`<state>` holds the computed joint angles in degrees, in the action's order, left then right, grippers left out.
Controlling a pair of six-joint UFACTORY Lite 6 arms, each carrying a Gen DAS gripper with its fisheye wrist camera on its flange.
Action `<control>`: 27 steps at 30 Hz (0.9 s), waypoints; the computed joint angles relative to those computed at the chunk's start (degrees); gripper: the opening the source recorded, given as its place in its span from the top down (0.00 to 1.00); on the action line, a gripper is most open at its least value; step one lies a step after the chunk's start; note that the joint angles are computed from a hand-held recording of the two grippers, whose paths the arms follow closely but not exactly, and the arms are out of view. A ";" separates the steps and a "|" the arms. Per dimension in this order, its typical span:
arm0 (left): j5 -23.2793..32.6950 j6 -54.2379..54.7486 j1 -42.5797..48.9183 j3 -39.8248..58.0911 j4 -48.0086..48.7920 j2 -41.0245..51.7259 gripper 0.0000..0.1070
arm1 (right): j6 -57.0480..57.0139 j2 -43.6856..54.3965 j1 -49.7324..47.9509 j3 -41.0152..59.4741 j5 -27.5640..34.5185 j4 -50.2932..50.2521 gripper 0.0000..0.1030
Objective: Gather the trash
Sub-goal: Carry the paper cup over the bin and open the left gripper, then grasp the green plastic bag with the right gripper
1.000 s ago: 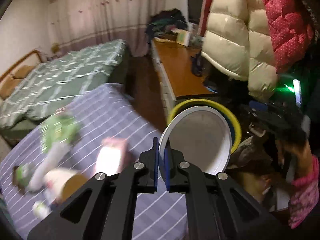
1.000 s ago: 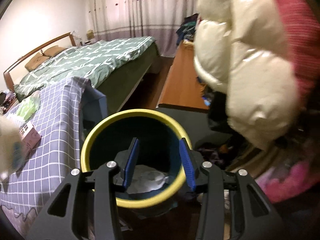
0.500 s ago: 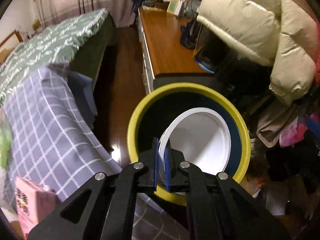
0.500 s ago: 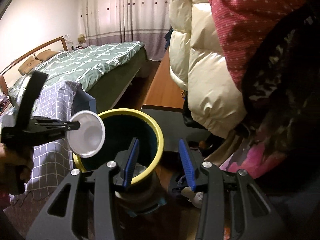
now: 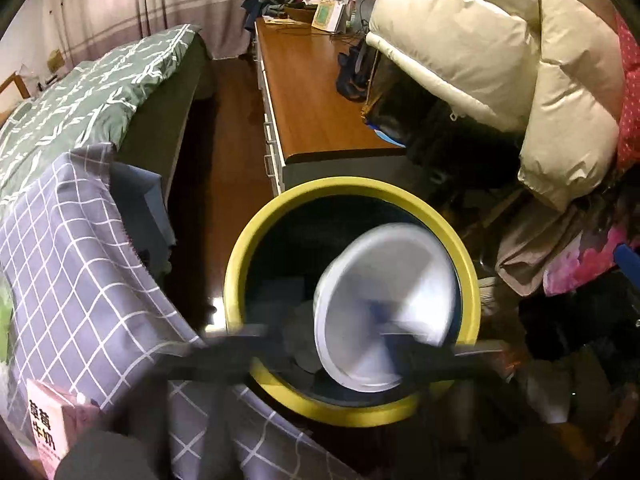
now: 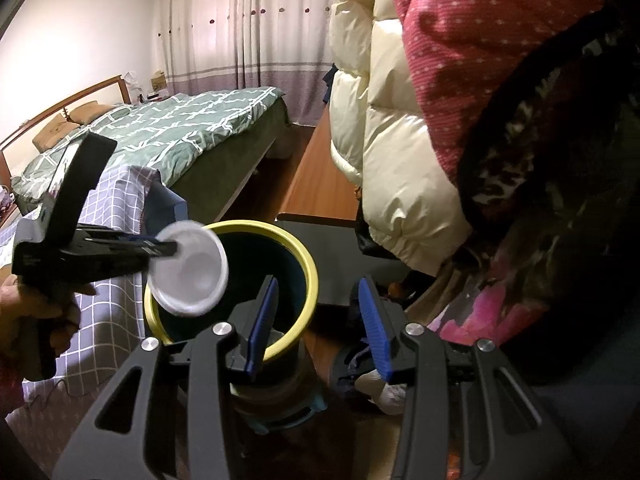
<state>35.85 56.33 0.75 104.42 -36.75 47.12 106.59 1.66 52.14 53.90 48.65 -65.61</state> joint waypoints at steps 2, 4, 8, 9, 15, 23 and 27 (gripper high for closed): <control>-5.58 5.93 -0.96 -5.46 -3.26 -3.50 0.16 | -0.06 -0.60 0.12 -0.45 0.54 0.24 0.59; -5.58 5.58 -1.26 -5.99 -2.61 -4.35 0.16 | 0.00 -1.00 0.11 -0.82 0.54 0.29 0.58; -5.23 7.95 0.04 -8.06 -4.69 -7.40 0.16 | 0.51 -1.45 0.49 -1.33 0.73 0.23 0.58; -5.11 9.16 0.72 -9.35 -5.62 -8.87 0.16 | 0.54 -1.30 0.53 -1.24 0.79 0.17 0.58; 0.52 21.78 12.49 -21.06 -15.83 -23.82 0.11 | 1.40 1.60 1.37 0.43 -0.38 -0.36 0.52; 14.30 34.29 43.30 -24.99 -23.86 -35.40 0.08 | -1.82 14.73 2.81 13.55 -7.31 -0.32 0.52; 18.36 40.20 57.56 -21.89 -26.73 -33.91 0.08 | -10.88 24.93 3.83 28.23 -12.01 4.11 0.52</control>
<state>54.21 96.53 58.31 82.53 -63.48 13.21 95.71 26.59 55.98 82.14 36.64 -61.50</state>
